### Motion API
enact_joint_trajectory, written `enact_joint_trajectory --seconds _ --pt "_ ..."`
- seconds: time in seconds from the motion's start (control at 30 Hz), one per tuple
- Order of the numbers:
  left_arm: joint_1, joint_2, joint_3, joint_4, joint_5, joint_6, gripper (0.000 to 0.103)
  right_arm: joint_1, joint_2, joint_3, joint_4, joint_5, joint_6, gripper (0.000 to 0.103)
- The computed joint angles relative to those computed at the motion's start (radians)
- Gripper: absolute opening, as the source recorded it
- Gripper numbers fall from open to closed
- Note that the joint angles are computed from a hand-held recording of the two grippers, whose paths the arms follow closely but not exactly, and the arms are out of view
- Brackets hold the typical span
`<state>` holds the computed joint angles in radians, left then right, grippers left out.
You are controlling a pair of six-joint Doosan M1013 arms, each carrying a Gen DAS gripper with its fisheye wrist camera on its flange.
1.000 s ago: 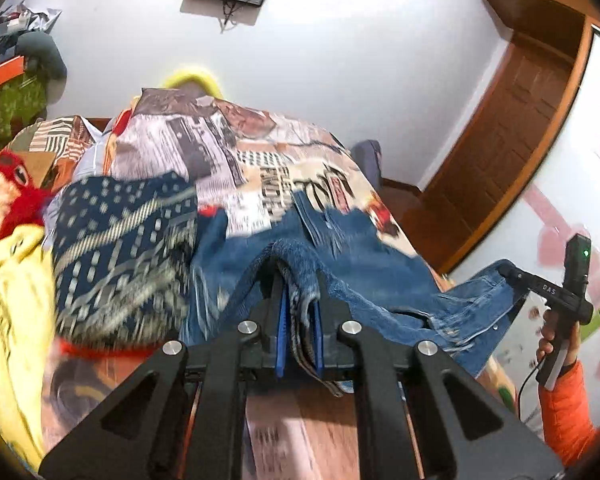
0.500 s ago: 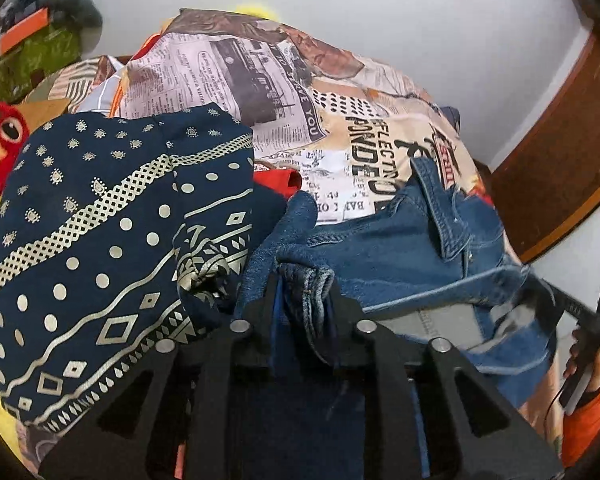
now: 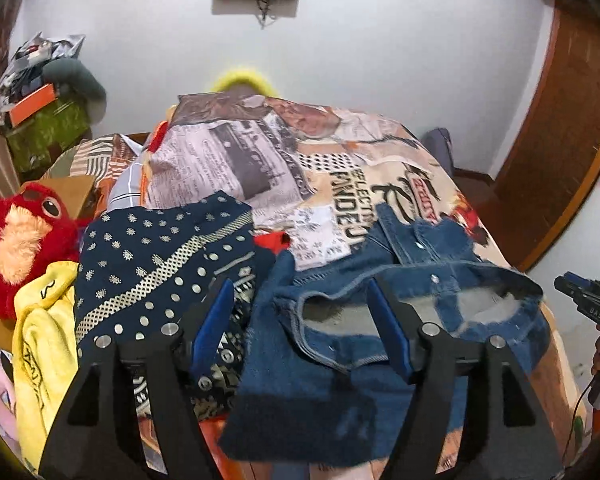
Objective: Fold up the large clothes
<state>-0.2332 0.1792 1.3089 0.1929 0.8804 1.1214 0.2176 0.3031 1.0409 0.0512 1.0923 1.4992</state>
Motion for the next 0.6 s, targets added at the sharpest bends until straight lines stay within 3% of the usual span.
enact_joint_trajectory --seconds 0.27,0.43,0.6 --pt "-0.012 -0.012 0.045 -0.138 0.075 0.094 0.068 0.008 -0.044 0.067 0.173 0.059 -0.129 0.037" --pt "-0.039 0.005 0.067 -0.148 0.124 0.177 0.068 0.032 -0.023 0.076 0.171 0.135 -0.170 0.037" --pt "-0.035 0.041 0.053 -0.247 0.132 0.271 0.068 0.029 0.017 0.067 0.220 0.189 -0.124 0.037"
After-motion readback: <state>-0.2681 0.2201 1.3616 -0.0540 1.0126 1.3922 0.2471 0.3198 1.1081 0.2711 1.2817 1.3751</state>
